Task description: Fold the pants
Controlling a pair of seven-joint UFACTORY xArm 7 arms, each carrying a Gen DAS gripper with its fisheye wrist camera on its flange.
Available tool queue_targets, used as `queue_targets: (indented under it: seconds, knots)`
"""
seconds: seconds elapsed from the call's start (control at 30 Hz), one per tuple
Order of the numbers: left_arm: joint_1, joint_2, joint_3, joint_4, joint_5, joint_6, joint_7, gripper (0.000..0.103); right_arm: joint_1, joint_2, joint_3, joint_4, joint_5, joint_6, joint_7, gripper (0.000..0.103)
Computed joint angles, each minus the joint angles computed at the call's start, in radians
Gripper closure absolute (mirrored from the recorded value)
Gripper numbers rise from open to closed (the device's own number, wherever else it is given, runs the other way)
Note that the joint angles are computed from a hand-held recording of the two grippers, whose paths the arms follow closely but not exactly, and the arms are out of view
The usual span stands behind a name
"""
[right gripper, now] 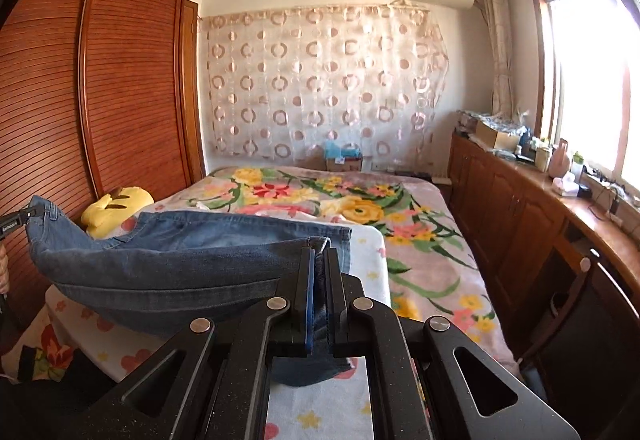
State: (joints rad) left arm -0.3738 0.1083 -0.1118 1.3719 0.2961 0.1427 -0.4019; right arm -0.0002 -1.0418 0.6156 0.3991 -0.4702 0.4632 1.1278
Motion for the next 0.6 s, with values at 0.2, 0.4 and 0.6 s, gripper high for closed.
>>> queue_targets:
  seconds: [0.2, 0.4, 0.6]
  knots:
    - [-0.051, 0.126, 0.043, 0.126, 0.077, 0.029, -0.058, 0.092, -0.114, 0.107, -0.01, 0.009, -0.028, -0.115, 0.008, 0.099]
    - [-0.077, 0.235, 0.061, 0.245, 0.046, 0.088, -0.023, 0.092, -0.203, 0.235, -0.009, 0.068, -0.049, -0.159, 0.001, 0.099]
    - [-0.092, 0.315, 0.07, 0.38, 0.007, 0.137, 0.026, 0.093, -0.211, 0.277, -0.053, 0.144, -0.069, -0.135, -0.036, 0.099]
